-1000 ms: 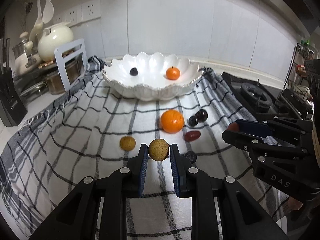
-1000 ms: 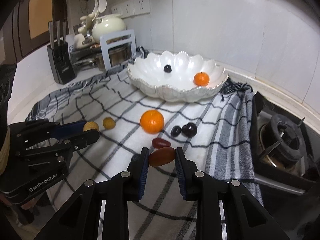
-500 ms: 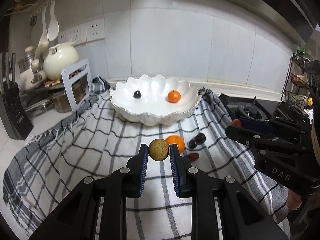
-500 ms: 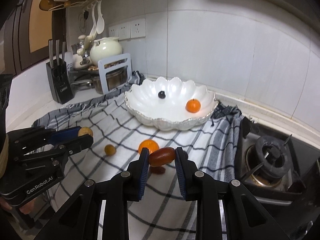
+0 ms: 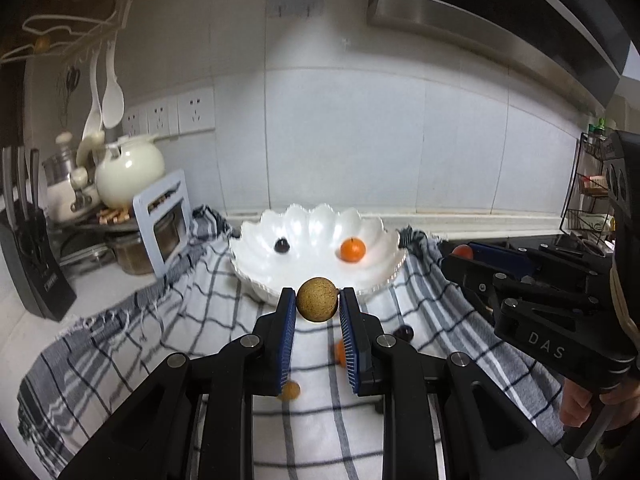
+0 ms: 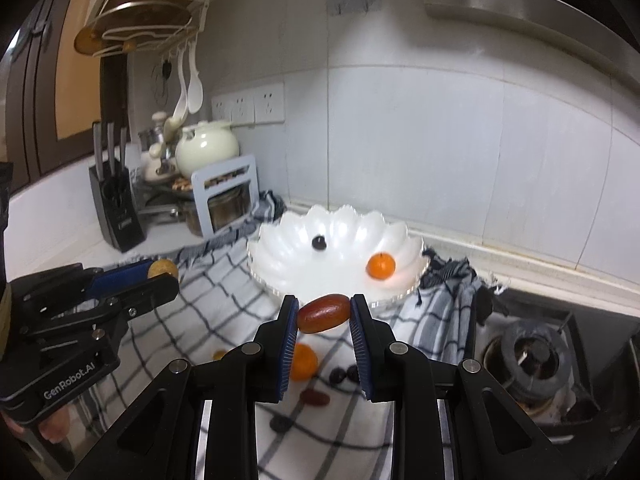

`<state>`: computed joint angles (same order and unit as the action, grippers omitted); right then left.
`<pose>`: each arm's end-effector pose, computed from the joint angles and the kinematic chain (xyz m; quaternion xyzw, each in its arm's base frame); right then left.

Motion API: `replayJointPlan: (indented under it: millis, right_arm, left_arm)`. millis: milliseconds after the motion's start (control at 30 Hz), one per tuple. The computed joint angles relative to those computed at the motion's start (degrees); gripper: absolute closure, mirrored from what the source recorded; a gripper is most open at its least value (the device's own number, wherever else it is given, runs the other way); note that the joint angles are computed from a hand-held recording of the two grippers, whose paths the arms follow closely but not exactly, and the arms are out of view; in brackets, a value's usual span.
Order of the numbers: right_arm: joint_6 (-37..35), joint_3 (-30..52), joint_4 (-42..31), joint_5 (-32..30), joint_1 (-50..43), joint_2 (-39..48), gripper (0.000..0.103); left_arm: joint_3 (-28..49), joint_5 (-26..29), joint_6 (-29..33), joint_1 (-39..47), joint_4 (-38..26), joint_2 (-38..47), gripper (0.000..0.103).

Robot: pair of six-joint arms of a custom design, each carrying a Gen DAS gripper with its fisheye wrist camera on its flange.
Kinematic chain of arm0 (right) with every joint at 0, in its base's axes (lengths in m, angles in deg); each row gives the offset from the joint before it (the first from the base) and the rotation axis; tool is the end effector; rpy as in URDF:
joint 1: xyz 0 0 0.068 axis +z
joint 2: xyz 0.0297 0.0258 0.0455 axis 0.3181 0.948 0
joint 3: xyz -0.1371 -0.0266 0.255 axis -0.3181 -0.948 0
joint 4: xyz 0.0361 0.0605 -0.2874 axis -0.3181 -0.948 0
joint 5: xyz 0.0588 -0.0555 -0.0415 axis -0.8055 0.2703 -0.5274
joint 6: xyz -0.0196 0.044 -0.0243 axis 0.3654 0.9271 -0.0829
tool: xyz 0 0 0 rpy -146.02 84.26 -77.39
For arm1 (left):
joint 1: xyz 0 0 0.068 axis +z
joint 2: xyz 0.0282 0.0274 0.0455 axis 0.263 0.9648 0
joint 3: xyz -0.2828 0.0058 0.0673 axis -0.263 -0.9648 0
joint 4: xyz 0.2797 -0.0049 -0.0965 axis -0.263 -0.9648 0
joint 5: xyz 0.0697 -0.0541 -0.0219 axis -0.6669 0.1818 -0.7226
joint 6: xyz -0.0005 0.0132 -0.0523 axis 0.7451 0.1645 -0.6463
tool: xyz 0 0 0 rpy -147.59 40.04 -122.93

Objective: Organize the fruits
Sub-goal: 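Lift and carry the round fruit and red date over the bowl with both tools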

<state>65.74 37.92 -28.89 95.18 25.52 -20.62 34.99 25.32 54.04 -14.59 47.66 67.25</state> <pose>0.1647 0.0134 0.1201 0.0293 0.8565 -0.0295 0.5144 0.2156 -0.1269 0.1142 0.2604 0.8178 -0.1530 0.4900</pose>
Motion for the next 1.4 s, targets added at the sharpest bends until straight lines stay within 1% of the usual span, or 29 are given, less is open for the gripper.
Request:
replayJointPlan:
  millis: [300, 533, 900, 1100, 1400]
  right_arm:
    - [0.7, 4.8, 5.6, -2.0, -3.3, 7.4, 0.075]
    - [1.4, 9.1, 9.0, -4.3, -5.5, 14.8, 0.075]
    - [0.7, 16.6, 11.3, -6.5, -8.3, 25.9, 0.075]
    - [0.3, 21.9, 11.5, -9.4, -10.3, 33.3, 0.075]
    - [-0.2, 31.3, 9.9, -12.6, -13.4, 45.6, 0.075]
  left_arm:
    - [4.1, -0.4, 0.7, 0.8, -0.7, -0.5, 0.080]
    - [9.2, 1.1, 0.3, 2.0, -2.4, 2.3, 0.080]
    - [18.7, 2.1, 0.0, 3.3, -5.3, 9.7, 0.080]
    - [25.5, 3.3, -0.7, 4.2, -8.9, 14.9, 0.080]
    - [36.2, 2.1, -0.6, 4.0, -14.9, 24.5, 0.080]
